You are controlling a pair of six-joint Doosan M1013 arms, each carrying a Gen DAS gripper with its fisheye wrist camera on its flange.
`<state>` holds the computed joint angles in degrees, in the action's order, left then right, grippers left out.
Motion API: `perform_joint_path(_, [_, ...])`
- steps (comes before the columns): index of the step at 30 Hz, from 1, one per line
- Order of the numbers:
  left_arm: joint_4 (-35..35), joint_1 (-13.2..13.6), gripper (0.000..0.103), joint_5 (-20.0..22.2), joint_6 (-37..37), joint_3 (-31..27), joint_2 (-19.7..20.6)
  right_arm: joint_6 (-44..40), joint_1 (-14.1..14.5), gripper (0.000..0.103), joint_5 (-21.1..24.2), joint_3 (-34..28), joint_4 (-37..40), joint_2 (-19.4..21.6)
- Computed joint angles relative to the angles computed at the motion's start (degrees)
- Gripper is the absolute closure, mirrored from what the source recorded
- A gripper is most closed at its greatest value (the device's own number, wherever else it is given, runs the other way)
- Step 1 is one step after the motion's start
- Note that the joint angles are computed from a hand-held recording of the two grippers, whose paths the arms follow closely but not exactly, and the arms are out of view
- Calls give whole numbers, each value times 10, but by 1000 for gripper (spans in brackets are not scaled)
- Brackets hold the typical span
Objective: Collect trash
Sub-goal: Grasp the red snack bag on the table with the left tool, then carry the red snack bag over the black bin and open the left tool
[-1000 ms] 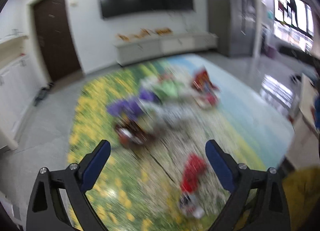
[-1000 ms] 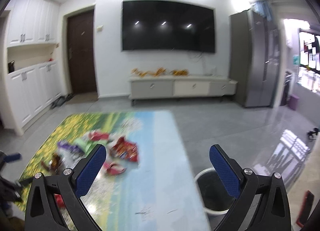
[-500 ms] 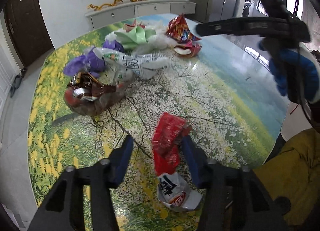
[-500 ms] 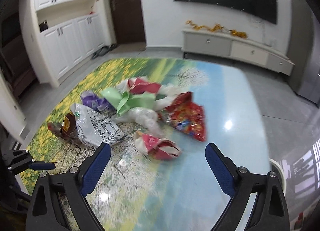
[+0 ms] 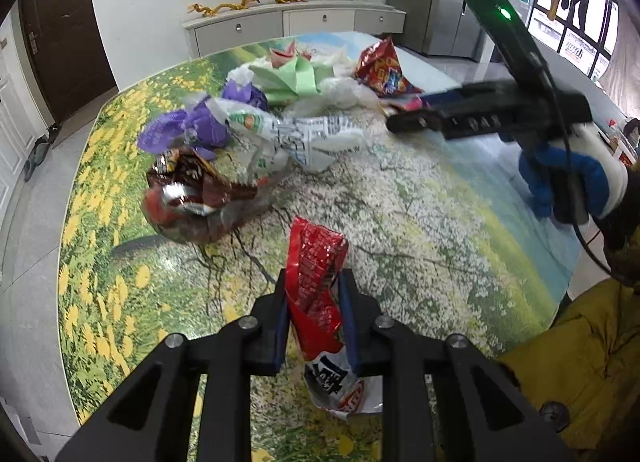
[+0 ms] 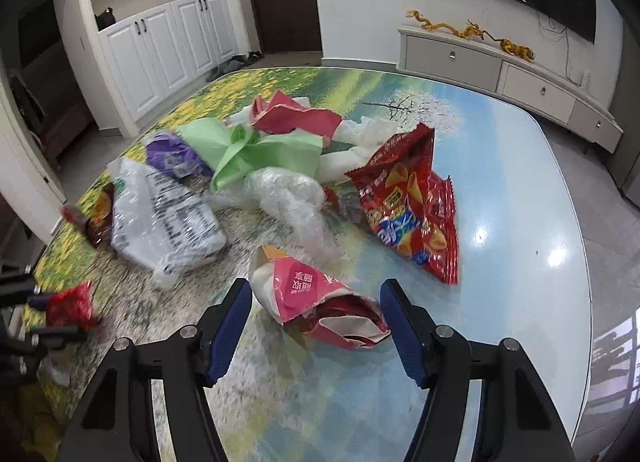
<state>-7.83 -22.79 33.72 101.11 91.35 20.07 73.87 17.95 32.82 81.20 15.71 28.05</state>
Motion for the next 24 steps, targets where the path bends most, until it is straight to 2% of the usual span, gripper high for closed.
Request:
perform_joint_path(2, [1, -1, 82, -6, 2, -2, -2, -14, -2, 41, -4, 12, 16, -8])
perform_joint_path(3, [1, -2, 82, -8, 4, -4, -2, -25, -5, 58, -7, 21, 34, -13])
perform_joint_path(4, [2, -2, 82, -9, 6, -6, -2, -41, -9, 67, -6, 29, 60, -18])
perform_joint_path(13, [28, -19, 82, -17, 24, -43, 7, -86, -28, 66, -34, 82, 149, -51])
perform_joint_path(19, [8, -35, 82, -9, 69, -92, 27, -118, -45, 66, -91, 118, 204, -85])
perform_joint_path(21, [-13, -44, 82, 1, 102, -118, 40, -102, -55, 66, -114, 132, 195, -98])
perform_joint_path(24, [-52, -59, 82, 27, 151, -165, 66, -12, -73, 66, -145, 151, 126, -114])
